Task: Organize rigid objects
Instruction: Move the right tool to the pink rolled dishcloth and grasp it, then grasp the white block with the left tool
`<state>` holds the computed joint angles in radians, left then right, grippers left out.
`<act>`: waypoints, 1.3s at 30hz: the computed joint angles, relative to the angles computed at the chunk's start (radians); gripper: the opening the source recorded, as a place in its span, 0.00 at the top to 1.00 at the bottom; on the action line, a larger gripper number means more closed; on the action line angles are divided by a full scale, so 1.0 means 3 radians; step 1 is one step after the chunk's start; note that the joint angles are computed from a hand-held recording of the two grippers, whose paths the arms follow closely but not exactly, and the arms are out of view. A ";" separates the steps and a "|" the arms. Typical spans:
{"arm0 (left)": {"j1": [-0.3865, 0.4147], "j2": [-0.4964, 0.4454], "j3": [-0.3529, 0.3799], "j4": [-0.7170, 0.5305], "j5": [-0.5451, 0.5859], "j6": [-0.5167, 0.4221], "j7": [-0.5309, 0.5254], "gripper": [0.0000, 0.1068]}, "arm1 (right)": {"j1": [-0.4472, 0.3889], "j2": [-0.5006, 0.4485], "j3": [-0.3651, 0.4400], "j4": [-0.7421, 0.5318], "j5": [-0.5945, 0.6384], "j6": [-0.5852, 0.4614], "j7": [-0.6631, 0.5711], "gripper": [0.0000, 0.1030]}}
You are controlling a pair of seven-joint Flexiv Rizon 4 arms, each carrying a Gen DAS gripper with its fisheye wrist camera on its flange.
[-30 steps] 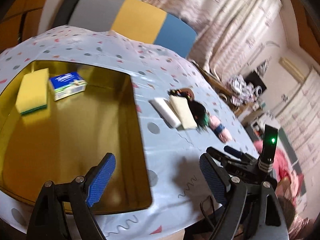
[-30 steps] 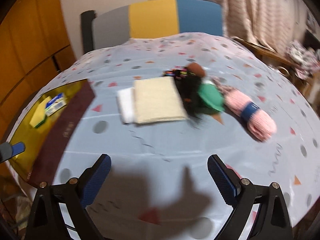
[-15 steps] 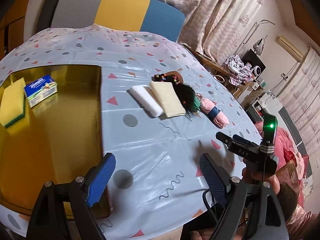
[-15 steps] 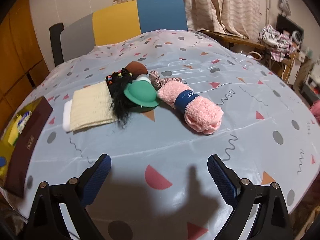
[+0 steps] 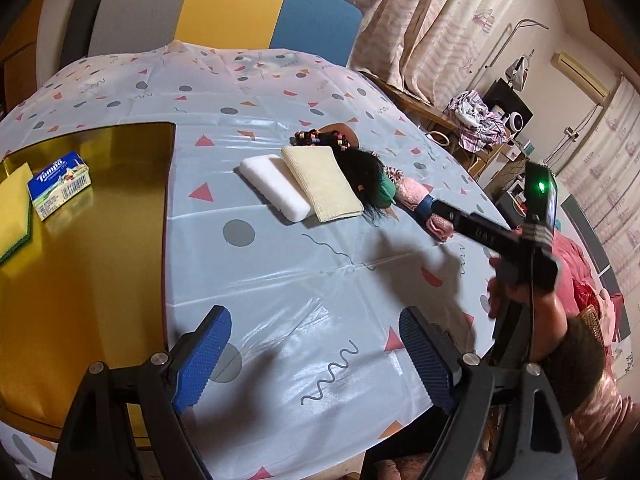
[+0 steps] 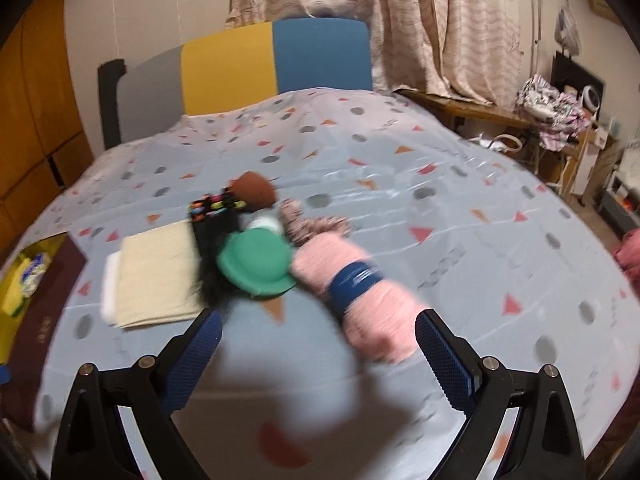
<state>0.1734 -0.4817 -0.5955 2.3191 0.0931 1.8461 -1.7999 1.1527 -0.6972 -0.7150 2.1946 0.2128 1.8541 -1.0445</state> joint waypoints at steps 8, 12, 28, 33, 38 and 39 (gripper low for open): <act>-0.0120 -0.0007 0.0066 -0.0054 -0.0056 -0.0081 0.0066 0.18 | -0.0547 -0.0122 0.0217 -0.0363 -0.0491 -0.0327 -0.0038 0.05; -0.0186 0.0016 0.0122 -0.0084 -0.0128 -0.0134 0.0101 0.18 | -0.0761 -0.0217 0.0377 -0.0517 -0.0622 -0.0422 0.0098 0.21; -0.0795 -0.0357 0.0561 -0.0929 -0.0639 -0.0500 0.0391 0.18 | -0.0769 -0.0388 0.0442 -0.0473 -0.0283 -0.0044 0.0253 0.51; -0.1259 -0.0604 0.1063 -0.1503 -0.0912 -0.0878 0.0474 0.18 | -0.0696 -0.0446 0.0368 -0.0478 -0.0193 -0.0036 0.0251 0.51; -0.1397 -0.0803 0.1222 -0.1829 -0.1074 -0.1035 0.0534 0.18 | -0.0691 -0.0464 0.0357 -0.0475 -0.0147 -0.0015 0.0269 0.51; -0.1403 -0.0844 0.1227 -0.1898 -0.1083 -0.1083 0.0575 0.19 | -0.0698 -0.0464 0.0365 -0.0476 -0.0146 -0.0013 0.0266 0.51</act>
<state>-0.2476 -0.7350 -0.2273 1.7496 -0.2318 1.5210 -1.6274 0.9434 -0.8363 -0.6054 2.0517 0.1690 1.8503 -0.9646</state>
